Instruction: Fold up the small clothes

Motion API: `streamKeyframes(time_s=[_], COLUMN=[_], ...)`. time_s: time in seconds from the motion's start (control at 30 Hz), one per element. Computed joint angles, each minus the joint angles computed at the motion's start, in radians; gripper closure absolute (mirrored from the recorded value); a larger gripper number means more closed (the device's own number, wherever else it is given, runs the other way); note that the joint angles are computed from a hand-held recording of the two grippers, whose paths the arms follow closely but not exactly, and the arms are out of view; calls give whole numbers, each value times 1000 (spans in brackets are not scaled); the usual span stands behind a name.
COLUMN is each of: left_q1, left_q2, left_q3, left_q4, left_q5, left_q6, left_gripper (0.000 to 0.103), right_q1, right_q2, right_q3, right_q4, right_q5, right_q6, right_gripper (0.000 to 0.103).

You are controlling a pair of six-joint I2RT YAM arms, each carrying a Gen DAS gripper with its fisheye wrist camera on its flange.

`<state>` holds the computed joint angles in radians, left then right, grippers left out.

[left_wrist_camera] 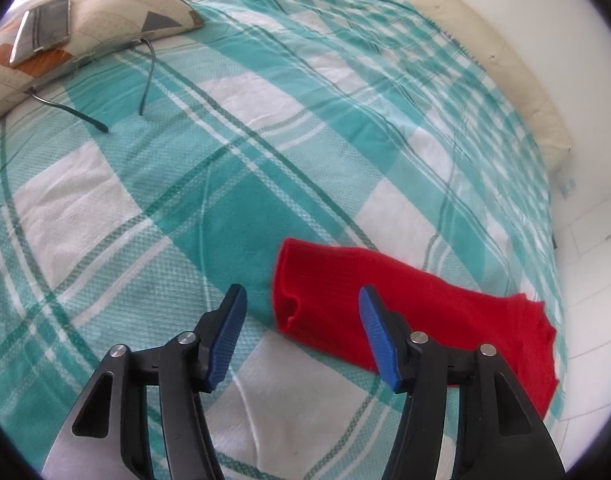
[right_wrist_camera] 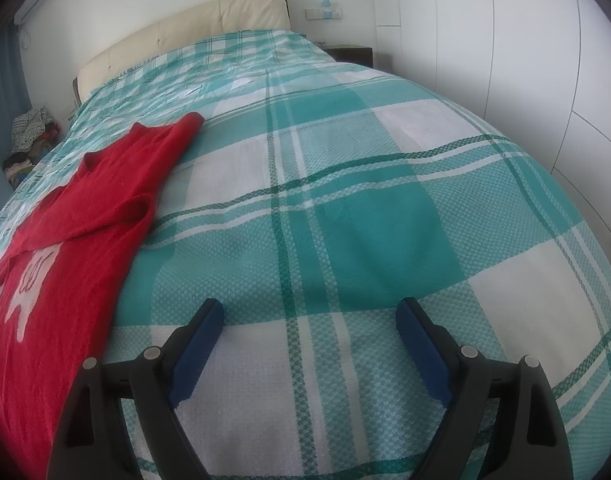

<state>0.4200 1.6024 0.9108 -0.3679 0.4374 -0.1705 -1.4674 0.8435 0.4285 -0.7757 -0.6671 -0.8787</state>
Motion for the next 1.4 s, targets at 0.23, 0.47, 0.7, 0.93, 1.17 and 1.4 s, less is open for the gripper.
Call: streamKeyframes(time_s=[0.23,0.47,0.7,0.93,1.17,1.4], left_q1=[-121,-504,-1025,-1226,-1235,-1105], left_q2=[-77,-281,15,303,211,-56], left_q3=[17,325,764,878,690,270], left_q4=[-16,-193,-262,-230,-176,-173], left_q5=[12,-60,-294,-300,-348,-650], left_q6=[-19,-67,-60,-120,-172,-76], left_gripper=[101,101,101,93,29,15], right_q1=[-9,8,13,10,6,18], right_q2=[5,-8,-15,-15,-16,-33], right_q3=[5,2,4,6,8,4], right_q4=[-9,-2,-7,-11,-19,-22], right_q5=[-1,23,28,26,23,36], right_q6=[-14,-6,-1,-4,-10,-4], right_gripper=[15,13,13,12,12,11])
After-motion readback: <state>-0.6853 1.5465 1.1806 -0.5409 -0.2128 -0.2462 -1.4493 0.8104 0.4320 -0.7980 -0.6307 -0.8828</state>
